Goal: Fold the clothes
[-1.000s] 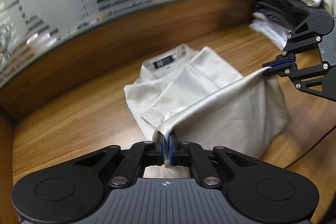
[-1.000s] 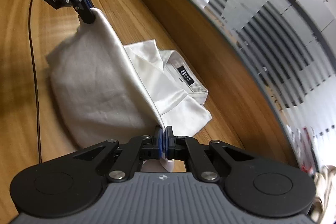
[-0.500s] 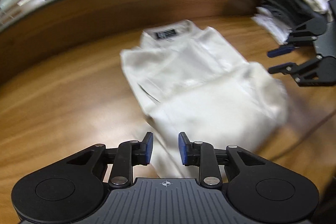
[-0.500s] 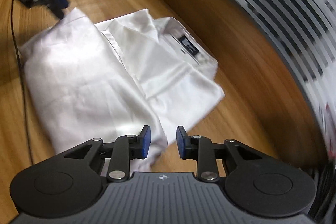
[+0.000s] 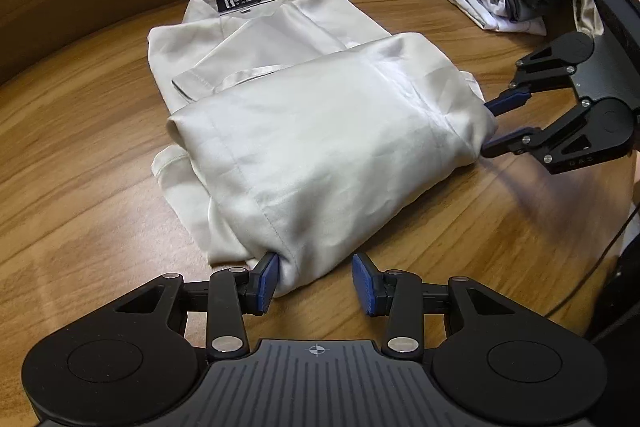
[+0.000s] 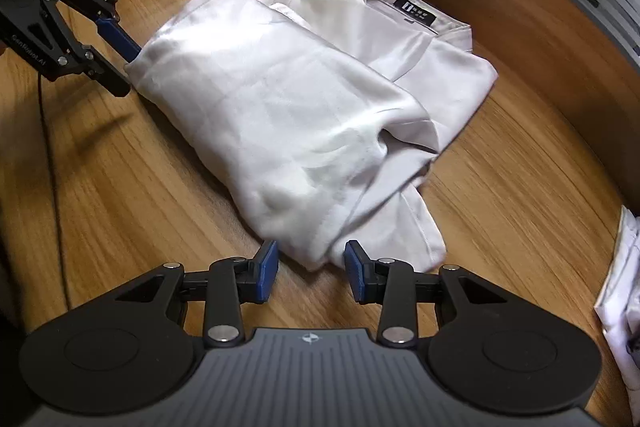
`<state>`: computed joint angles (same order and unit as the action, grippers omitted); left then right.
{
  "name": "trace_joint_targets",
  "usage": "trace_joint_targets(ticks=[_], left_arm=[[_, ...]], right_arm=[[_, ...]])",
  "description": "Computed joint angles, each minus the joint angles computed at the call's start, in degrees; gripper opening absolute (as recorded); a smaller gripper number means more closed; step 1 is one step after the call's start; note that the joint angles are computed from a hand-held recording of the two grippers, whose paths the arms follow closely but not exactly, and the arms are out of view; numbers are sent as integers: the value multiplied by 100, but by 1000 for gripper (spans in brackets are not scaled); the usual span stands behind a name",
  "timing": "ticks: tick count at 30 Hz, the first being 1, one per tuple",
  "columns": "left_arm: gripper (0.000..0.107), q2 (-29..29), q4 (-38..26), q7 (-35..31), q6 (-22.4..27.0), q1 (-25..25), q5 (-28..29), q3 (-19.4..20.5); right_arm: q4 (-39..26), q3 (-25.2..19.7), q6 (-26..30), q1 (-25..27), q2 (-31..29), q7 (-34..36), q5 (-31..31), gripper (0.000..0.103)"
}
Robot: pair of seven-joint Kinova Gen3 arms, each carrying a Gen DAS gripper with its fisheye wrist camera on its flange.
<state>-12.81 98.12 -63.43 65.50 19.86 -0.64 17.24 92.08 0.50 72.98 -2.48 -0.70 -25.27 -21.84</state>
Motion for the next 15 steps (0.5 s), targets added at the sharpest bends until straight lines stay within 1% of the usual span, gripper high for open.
trace_joint_targets(ticks=[1,2,3,4,5,7,10,15], left_arm=[[40,6,10,29,-9,-1,-29,27],[36,-10,33,86,-22,-4,-40,45],[29,-29,48,172,-8,-12,-74,81],[14,-74,87,228,-31,-12,-96,98],[6,-164,137,352,-77,-27,-162,155],[5,-343,227,596,-155,-76,-291,285],[4,-589,193,913,-96,-181,-535,556],[4,-997,-109,1026,103,-337,-539,700]], right_arm=[[16,-5,6,-6,10,16,-39,38],[33,-13,-1,-14,8,24,-66,27],[50,-27,-30,-28,-11,17,-64,22],[58,-29,-49,-34,-41,20,-65,12],[57,-15,-51,-30,-77,35,-83,8],[74,49,-47,4,-206,69,-174,7],[63,189,30,57,-428,118,-360,6],[-170,449,441,82,-729,131,-667,6]])
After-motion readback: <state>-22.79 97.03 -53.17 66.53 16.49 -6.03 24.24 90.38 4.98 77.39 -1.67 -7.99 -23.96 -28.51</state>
